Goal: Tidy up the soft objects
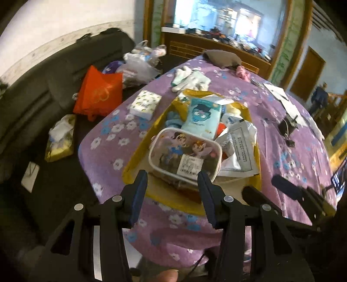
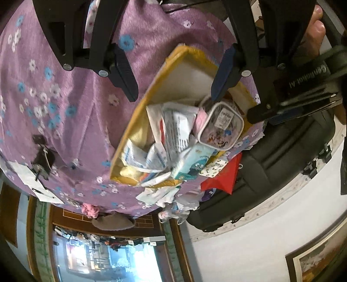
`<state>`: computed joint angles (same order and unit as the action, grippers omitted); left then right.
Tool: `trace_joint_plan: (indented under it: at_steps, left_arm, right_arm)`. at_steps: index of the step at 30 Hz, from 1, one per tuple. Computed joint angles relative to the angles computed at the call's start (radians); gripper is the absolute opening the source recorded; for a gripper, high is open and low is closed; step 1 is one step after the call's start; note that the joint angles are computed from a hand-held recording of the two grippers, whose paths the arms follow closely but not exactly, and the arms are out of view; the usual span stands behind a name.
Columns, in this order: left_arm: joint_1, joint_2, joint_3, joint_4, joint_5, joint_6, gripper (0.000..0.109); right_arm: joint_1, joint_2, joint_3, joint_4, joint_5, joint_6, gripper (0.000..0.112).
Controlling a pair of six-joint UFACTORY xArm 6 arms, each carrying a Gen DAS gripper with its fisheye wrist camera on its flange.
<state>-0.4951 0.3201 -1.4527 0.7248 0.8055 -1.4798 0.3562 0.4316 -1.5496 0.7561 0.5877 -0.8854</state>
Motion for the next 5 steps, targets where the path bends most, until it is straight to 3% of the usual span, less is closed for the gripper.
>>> trace_joint_plan:
  at_steps: [5]
  left_arm:
    - [0.013,0.026,-0.036,0.058,0.010,-0.017,0.048]
  right_arm:
    - [0.015,0.015,-0.012,-0.014,-0.054,0.011,0.070]
